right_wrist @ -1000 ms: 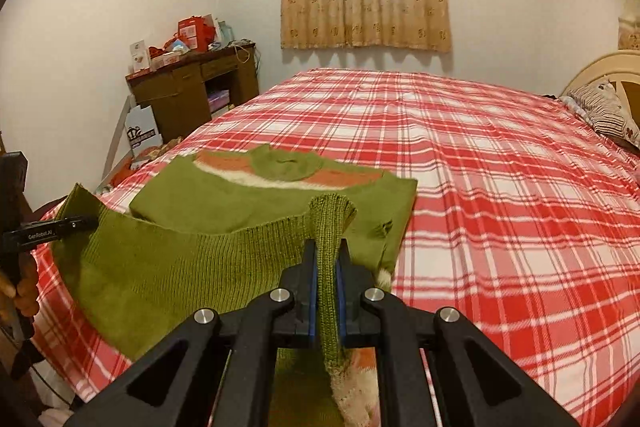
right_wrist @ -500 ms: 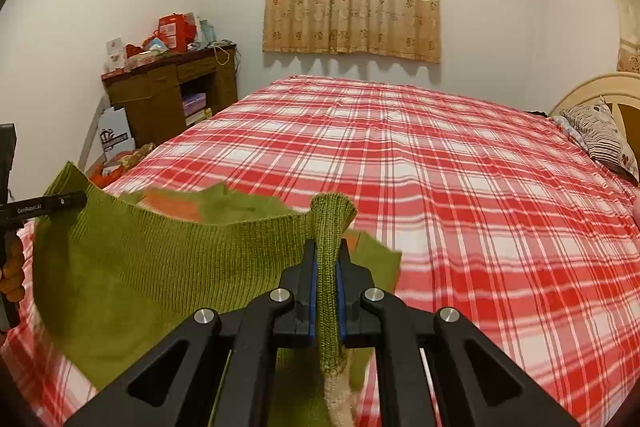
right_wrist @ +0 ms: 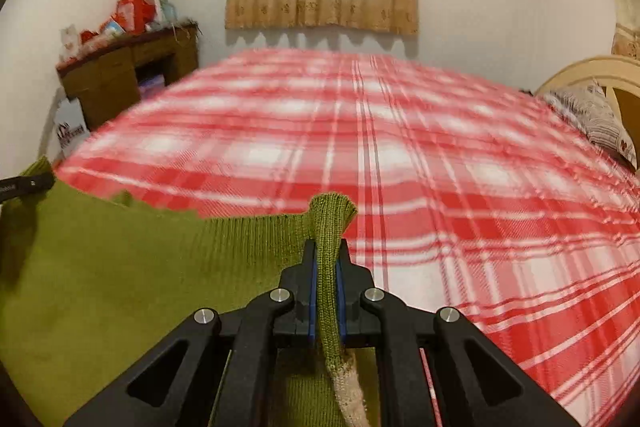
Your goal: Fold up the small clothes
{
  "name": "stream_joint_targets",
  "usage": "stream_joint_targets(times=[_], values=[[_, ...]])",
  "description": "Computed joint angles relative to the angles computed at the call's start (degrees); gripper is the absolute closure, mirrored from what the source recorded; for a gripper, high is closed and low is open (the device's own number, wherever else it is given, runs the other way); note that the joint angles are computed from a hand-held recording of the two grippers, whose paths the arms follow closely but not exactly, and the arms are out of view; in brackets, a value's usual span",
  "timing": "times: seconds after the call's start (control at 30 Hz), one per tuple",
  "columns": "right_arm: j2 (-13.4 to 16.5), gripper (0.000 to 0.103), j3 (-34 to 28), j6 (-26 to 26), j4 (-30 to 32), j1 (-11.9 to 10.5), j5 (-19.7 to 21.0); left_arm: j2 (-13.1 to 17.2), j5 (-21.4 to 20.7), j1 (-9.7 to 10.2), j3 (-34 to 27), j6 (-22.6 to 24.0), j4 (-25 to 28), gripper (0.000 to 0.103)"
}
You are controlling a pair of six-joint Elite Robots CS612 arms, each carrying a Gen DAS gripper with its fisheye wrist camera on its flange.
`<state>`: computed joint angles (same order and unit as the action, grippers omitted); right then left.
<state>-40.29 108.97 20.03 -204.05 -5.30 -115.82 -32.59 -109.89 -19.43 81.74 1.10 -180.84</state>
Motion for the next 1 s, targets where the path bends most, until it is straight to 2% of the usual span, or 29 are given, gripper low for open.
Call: stream_joint_targets(times=[0.1, 0.13, 0.2, 0.23, 0.3, 0.33, 0.37, 0.4, 0.43, 0.47, 0.5, 0.57, 0.63, 0.67, 0.73, 0.77, 0.8, 0.9, 1.0], values=[[-0.27, 0.095, 0.43, 1.14, 0.77, -0.82, 2.59, 0.21, -0.54, 0.22, -0.45, -1.32, 1.48, 0.094], [-0.52, 0.095, 0.25, 1.61, 3.31, -1.16, 3.63, 0.09, 0.19, 0.08, -0.26, -1.28, 1.5, 0.091], [-0.95, 0.089, -0.21, 3.47, 8.31, -1.92, 5.54, -0.03, 2.09, -0.3, -0.36, -1.05, 3.0, 0.089], [-1.15, 0.079, -0.11, 4.39, 9.1, -2.11, 6.08, -0.06, 3.0, -0.51, -0.59, -1.01, 3.96, 0.085], [-1.71, 0.053, 0.56, 7.56, 9.74, -2.48, 5.8, -0.35, 4.05, -0.64, -0.55, -0.97, 5.09, 0.081], [-2.2, 0.053, 1.63, 9.44, 8.99, -3.03, 7.43, -0.56, 3.66, -0.54, -0.47, -0.77, 5.35, 0.08], [-2.56, 0.053, 2.45, 11.16, 8.14, -3.1, 7.53, -1.09, 3.16, -0.34, -0.06, -0.49, 5.73, 0.078], [-3.35, 0.053, 4.48, 13.78, 5.32, -2.68, 5.23, -1.76, 2.69, 0.0, 0.54, -0.19, 5.83, 0.076], [-3.94, 0.053, 6.79, 15.47, 0.11, -1.44, 0.53, -2.49, 1.73, 0.47, 1.56, 0.16, 4.91, 0.077], [-3.8, 0.053, 8.04, 15.05, -4.49, -0.06, -3.19, -3.25, 0.93, 0.89, 2.82, 0.67, 3.47, 0.077], [-4.07, 0.053, 9.53, 13.55, -8.31, 1.1, -5.0, -4.16, 0.85, 1.17, 4.4, 1.82, 1.94, 0.077], [-5.08, 0.053, 12.09, 12.56, -10.53, 3.61, -7.68, -5.86, 1.71, 1.36, 7.85, 5.22, -1.07, 0.077], [-5.56, 0.053, 14.1, 13.17, -11.95, 5.16, -6.86, -7.75, 1.51, 1.55, 12.46, 8.41, -4.83, 0.076], [-5.62, 0.053, 14.95, 13.53, -12.37, 6.09, -6.43, -8.38, -0.16, 1.9, 14.4, 9.24, -6.13, 0.074], [-5.44, 0.053, 15.29, 13.11, -10.59, 8.59, -7.99, -8.76, -2.85, 2.45, 17.0, 8.88, -8.51, 0.063], [-4.95, 0.056, 15.07, 12.19, -10.77, 9.6, -8.43, -8.94, -3.97, 2.67, 18.73, 8.64, -10.24, 0.062], [-4.6, 0.064, 14.85, 11.19, -10.85, 10.32, -8.28, -9.01, -4.32, 2.73, 19.67, 8.51, -11.24, 0.062], [-3.75, 0.085, 14.15, 10.02, -8.85, 11.23, -4.36, -9.42, -4.76, 2.41, 22.86, 9.33, -13.06, 0.062], [-3.02, 0.087, 13.62, 9.57, -3.84, 11.7, -2.18, -9.42, -0.73, 1.34, 24.63, 11.18, -14.26, 0.062]])
